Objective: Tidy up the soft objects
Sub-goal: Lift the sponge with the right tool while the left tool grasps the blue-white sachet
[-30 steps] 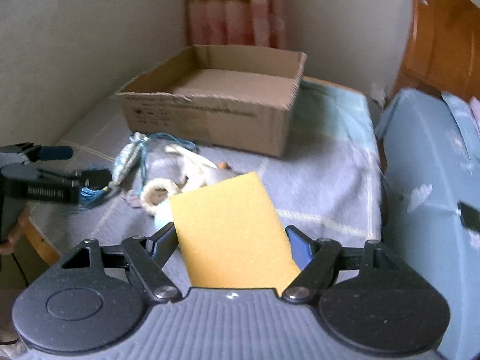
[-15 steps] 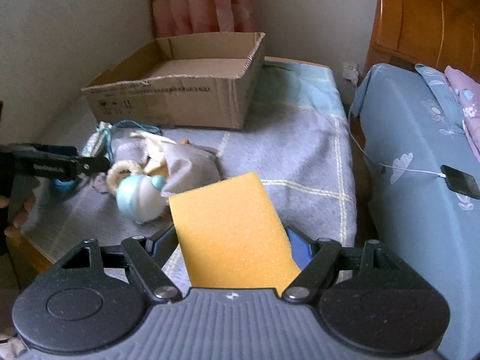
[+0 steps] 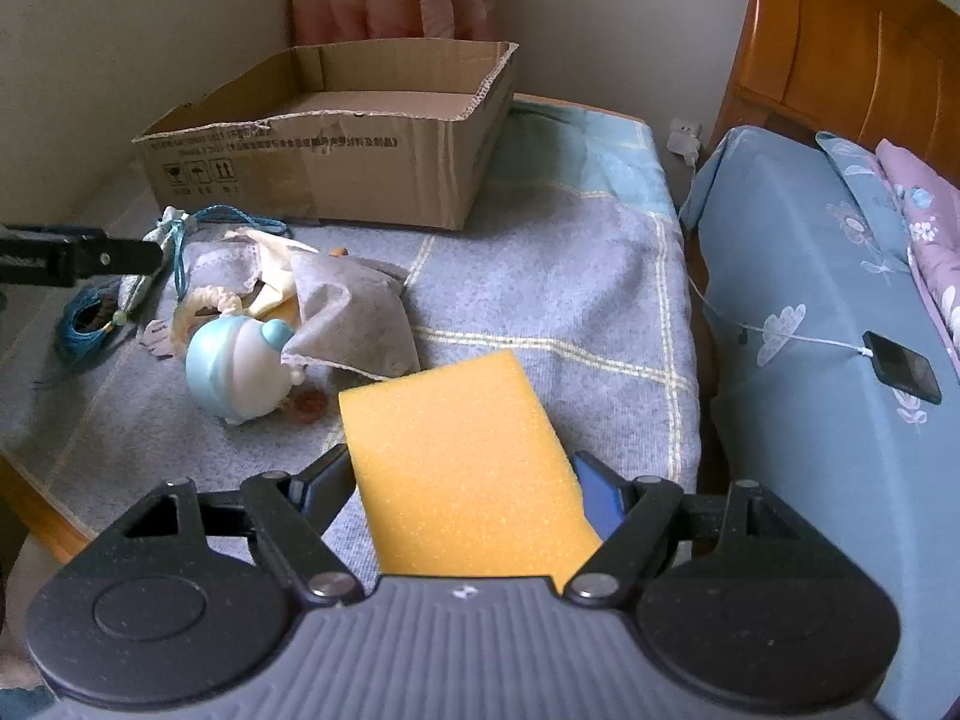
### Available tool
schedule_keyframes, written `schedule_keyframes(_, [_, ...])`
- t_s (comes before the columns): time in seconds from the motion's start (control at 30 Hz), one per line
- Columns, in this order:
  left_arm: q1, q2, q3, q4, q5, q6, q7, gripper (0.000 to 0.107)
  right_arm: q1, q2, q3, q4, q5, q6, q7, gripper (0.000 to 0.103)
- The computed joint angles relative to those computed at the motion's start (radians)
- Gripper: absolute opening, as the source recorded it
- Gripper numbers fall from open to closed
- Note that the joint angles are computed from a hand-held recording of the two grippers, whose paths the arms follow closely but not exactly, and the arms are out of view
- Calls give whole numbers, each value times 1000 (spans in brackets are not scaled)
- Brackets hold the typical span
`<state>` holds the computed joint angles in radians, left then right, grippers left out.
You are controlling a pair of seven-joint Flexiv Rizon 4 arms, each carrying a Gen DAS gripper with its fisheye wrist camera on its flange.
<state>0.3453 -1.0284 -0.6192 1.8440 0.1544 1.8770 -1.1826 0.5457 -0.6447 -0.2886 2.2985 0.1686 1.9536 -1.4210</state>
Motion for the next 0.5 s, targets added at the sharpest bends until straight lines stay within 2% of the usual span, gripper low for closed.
schedule_keyframes(0.07, [28,-18,-37,-4,-3,-30,-1,71,23,-9,-19,-5,12,-1,2,81])
schedule_keyframes(0.27, [45,-45,-65,-8,-37,-67,13,62,26,-27,-19,-21,13,-3,15,83])
schedule_keyframes(0.4, [94,-87,-127,-5,-51,-92,27,49,6,-15,-6,-18,-10,-13,7,87])
schedule_keyframes(0.5, [132,-121,-169,2,-52,-96,40,48,5,-12,-6,-16,-14,-15,4,90])
